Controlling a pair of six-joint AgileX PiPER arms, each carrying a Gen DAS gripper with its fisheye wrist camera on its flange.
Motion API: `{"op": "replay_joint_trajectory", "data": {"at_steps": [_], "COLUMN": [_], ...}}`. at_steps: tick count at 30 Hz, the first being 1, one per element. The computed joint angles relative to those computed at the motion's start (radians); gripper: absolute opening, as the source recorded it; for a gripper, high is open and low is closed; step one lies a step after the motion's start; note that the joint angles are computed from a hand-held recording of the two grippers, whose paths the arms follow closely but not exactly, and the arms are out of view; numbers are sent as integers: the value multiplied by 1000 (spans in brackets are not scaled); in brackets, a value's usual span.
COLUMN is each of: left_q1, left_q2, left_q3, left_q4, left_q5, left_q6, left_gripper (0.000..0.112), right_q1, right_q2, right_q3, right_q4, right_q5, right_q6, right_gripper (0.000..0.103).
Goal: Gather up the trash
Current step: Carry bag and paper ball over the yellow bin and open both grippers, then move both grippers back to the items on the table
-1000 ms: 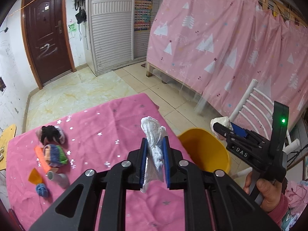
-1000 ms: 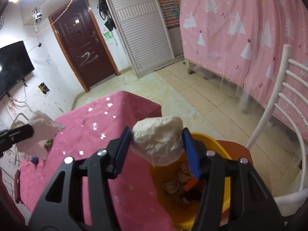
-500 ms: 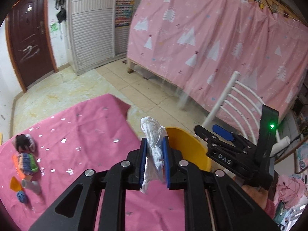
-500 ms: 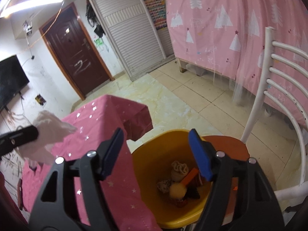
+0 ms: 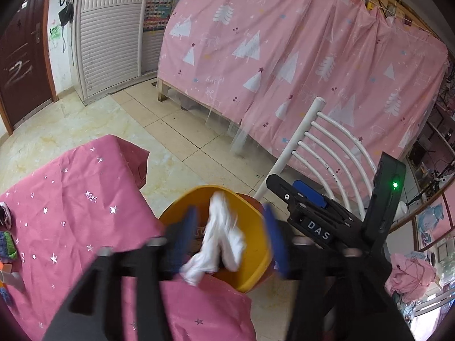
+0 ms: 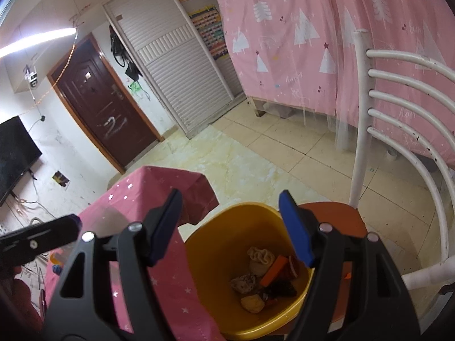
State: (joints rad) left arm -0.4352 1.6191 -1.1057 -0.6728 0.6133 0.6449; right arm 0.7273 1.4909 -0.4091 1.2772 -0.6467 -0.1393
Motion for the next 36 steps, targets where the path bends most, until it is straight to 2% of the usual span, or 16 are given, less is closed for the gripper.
{"op": "replay_joint_trajectory", "data": {"at_steps": [2, 12, 19, 28, 36], "left_q1": [3, 55, 156, 350, 567], "left_q2": [3, -22, -46, -73, -26], "left_q3": [1, 20, 24, 28, -19], "left_q4": [-2, 3, -55, -140, -186], "left_q5": [-7, -7, 41, 116, 196], "left_q6": [-1, -6, 57, 177, 237], "left_gripper": [60, 62, 63, 65, 65], "right_q1": [-4, 19, 22, 67, 104], "right_q2": [-1, 44, 93, 189, 345], "right_q3": [3, -50, -127, -338, -633], "right_q4": [-12, 14, 52, 218, 434], "right_q5": [4, 16, 54, 88, 136], "right_q6": [7, -29, -107, -364, -716], "right_gripper": [68, 68, 68, 68, 68]}}
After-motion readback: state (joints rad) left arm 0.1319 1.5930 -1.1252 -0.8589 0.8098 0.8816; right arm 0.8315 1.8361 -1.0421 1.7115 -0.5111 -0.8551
